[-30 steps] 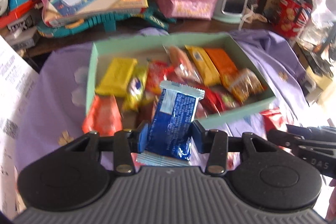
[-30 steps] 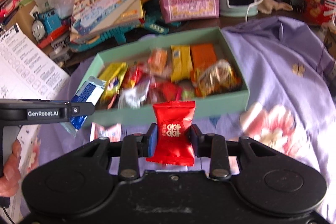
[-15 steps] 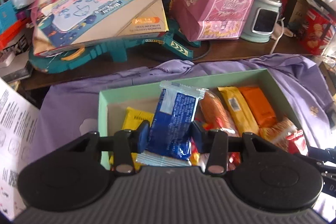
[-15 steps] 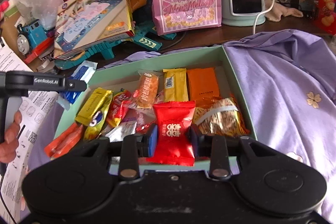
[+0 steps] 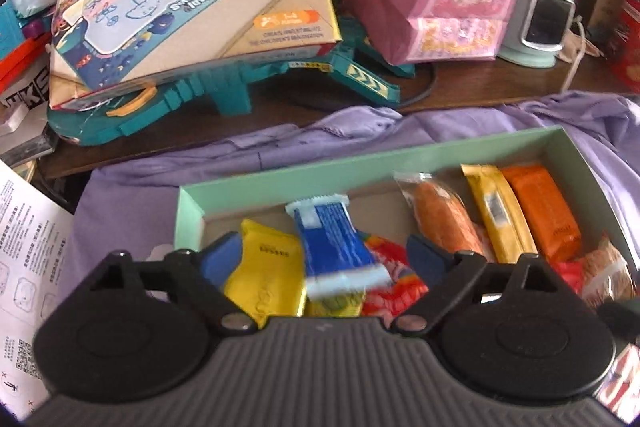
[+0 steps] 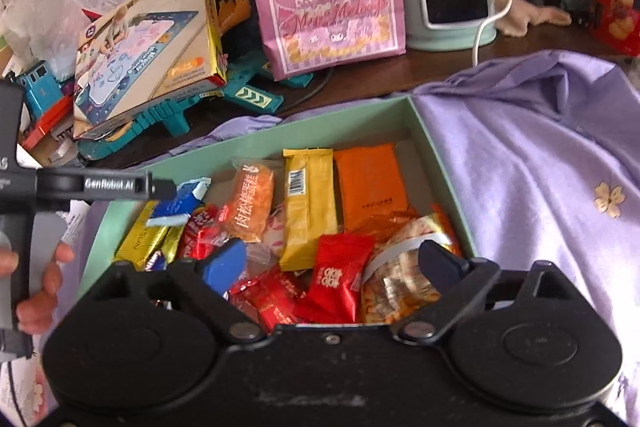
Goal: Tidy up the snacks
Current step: 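Grasp floral candy with right tool while left tool grasps pink candy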
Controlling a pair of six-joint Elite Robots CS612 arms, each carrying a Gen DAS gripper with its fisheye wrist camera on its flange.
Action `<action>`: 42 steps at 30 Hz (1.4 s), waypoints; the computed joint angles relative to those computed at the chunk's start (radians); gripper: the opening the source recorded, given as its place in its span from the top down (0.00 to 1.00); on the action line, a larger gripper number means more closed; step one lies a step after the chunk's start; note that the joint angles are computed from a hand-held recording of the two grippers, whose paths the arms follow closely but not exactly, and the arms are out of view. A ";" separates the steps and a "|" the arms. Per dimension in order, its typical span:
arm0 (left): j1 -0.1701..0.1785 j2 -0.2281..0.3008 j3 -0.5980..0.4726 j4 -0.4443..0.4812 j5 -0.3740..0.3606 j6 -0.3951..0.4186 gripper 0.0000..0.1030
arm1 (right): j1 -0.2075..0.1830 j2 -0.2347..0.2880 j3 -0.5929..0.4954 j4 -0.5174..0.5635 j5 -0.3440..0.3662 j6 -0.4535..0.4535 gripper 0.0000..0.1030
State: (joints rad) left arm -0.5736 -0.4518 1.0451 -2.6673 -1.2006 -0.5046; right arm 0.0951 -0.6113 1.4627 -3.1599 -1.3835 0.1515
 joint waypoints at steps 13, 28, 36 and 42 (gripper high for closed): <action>-0.045 -0.110 0.199 -0.103 -0.017 -0.029 0.07 | 0.005 -0.065 0.093 -0.042 -0.007 0.021 0.00; -0.109 -0.248 0.474 -0.267 -0.004 -0.092 0.04 | 0.010 -0.142 0.252 -0.103 0.004 0.039 0.00; -0.116 -0.252 0.536 -0.263 -0.023 -0.149 0.04 | 0.016 -0.135 0.285 -0.072 0.004 0.065 0.00; -0.100 -0.225 0.522 -0.203 -0.053 -0.220 0.04 | 0.034 -0.103 0.272 -0.041 -0.009 0.056 0.19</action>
State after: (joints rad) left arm -0.6732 -0.6766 1.5673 -2.8703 -1.2536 -0.7243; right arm 0.1290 -0.7146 1.7344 -3.2010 -1.3922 0.2077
